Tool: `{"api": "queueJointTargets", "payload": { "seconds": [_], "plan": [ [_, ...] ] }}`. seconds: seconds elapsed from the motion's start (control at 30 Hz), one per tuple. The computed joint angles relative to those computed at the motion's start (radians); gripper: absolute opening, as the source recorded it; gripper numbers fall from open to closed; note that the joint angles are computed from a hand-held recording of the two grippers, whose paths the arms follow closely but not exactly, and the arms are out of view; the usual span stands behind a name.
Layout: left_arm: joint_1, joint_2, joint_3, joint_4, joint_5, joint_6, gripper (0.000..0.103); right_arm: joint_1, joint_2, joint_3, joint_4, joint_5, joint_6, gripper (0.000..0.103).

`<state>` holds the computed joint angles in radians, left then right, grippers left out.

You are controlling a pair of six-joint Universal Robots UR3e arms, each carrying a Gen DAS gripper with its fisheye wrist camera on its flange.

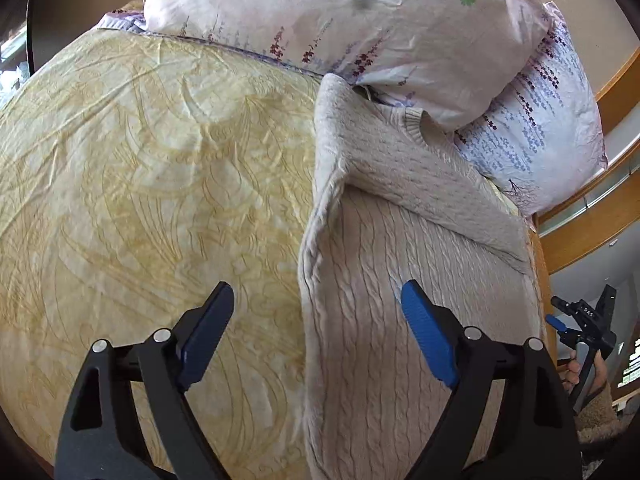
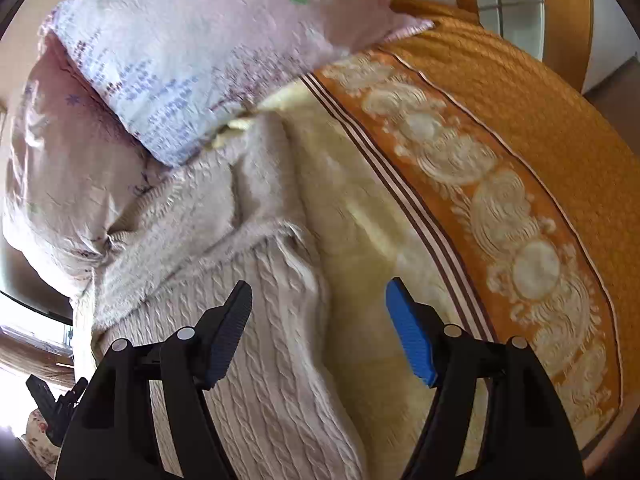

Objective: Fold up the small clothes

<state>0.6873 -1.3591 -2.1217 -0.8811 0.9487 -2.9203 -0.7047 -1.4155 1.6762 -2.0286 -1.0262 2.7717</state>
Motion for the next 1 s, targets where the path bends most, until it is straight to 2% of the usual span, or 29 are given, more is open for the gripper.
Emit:
{"api": "queueJointTargets", "payload": {
  "seconds": [0.1,0.23,0.37,0.5,0.57,0.6,0.67,0.73,0.9,1.0],
  "plan": [
    [0.006,0.079,-0.041,-0.081,-0.016,0.043,0.084,-0.051,-0.029,0.009,0.159,0.033,-0.115,0.072],
    [-0.009,0.148,-0.060,-0.181,0.005,0.085,0.090,-0.083,-0.080,0.057,0.248,0.020,-0.221,0.073],
    [-0.008,0.194,-0.064,-0.285,0.019,0.148,0.090,-0.168,-0.083,0.076,0.428,0.108,-0.359,0.073],
    [0.054,0.229,-0.043,-0.493,-0.056,0.280,0.087,-0.205,-0.096,0.092,0.519,0.113,-0.480,0.071],
    [0.070,0.243,-0.036,-0.569,-0.071,0.334,0.081,-0.220,-0.091,0.080,0.585,0.112,-0.540,0.067],
    [0.078,0.251,-0.034,-0.602,-0.075,0.357,0.078,-0.227,-0.086,0.071,0.630,0.109,-0.573,0.061],
    [0.101,0.250,-0.020,-0.709,-0.096,0.420,0.062,-0.233,-0.075,0.069,0.700,0.093,-0.645,0.054],
    [0.120,0.253,-0.012,-0.808,-0.106,0.477,0.053,-0.242,-0.081,0.082,0.747,0.080,-0.713,0.052],
    [0.128,0.268,-0.002,-0.960,-0.110,0.558,0.049,-0.262,-0.052,0.088,0.853,0.051,-0.812,0.045],
    [0.109,0.255,0.009,-0.983,-0.109,0.562,0.046,-0.256,-0.038,0.085,0.880,0.036,-0.838,0.043]
  ]
}}
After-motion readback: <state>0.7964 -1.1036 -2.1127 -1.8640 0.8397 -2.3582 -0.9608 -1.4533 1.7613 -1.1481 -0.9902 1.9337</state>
